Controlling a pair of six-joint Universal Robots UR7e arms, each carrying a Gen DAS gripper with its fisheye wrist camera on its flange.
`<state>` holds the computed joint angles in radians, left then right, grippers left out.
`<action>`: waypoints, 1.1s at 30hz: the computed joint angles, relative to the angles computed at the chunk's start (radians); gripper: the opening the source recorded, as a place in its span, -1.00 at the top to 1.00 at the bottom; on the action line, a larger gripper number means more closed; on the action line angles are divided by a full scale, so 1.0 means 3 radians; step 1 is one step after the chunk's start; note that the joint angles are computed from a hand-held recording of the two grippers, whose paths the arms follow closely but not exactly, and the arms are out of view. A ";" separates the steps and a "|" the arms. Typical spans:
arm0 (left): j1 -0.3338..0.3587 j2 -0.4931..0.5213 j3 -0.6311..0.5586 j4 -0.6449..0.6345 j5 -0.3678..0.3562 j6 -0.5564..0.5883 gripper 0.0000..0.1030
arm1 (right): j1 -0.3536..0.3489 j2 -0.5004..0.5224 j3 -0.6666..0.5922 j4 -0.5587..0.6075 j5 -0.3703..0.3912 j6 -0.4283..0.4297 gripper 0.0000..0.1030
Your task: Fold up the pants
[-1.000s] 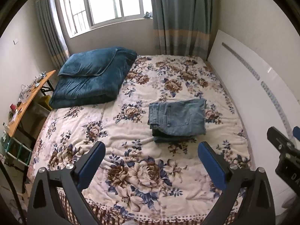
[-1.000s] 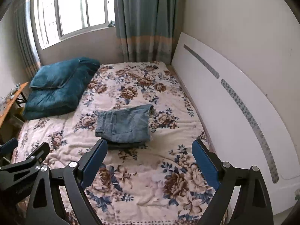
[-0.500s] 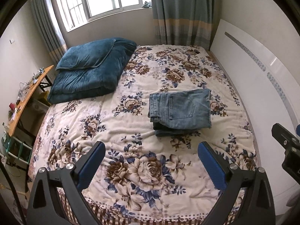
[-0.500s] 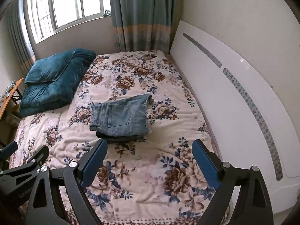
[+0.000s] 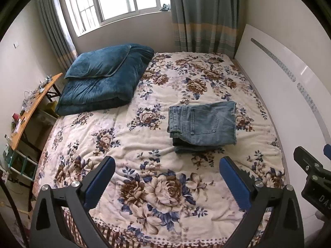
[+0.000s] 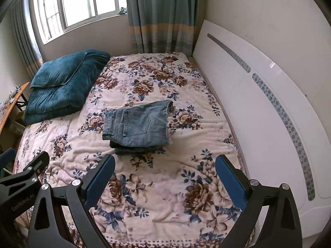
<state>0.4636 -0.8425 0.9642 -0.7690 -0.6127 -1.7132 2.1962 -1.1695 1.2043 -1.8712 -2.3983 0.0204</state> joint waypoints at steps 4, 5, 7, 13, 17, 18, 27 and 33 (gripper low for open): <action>-0.0022 0.0030 -0.0049 0.0103 0.0010 -0.0053 -1.00 | -0.0006 -0.0036 0.0064 -0.0049 0.0025 -0.0003 -0.93; -0.0024 0.0025 -0.0040 0.0097 0.0011 -0.0056 -1.00 | -0.0006 -0.0034 0.0062 -0.0046 0.0022 -0.0005 -0.93; -0.0030 0.0024 -0.0048 0.0109 0.0016 -0.0065 -1.00 | -0.0007 -0.0036 0.0061 -0.0042 0.0027 0.0005 -0.93; -0.0044 0.0060 -0.0118 0.0171 0.0050 -0.0058 -1.00 | -0.0003 -0.0039 0.0071 -0.0052 0.0023 0.0000 -0.94; -0.0048 0.0086 -0.0165 0.0195 0.0037 -0.0060 -1.00 | -0.0006 -0.0045 0.0072 -0.0058 0.0028 -0.0001 -0.94; -0.0049 0.0094 -0.0181 0.0207 0.0038 -0.0060 -1.00 | -0.0007 -0.0039 0.0065 -0.0052 0.0032 -0.0001 -0.94; -0.0063 0.0136 -0.0245 0.0278 0.0050 -0.0102 -1.00 | -0.0001 -0.0062 0.0084 0.0012 0.0058 0.0050 -0.94; -0.0061 0.0138 -0.0246 0.0269 0.0048 -0.0100 -1.00 | 0.0000 -0.0079 0.0095 0.0011 0.0047 0.0046 -0.94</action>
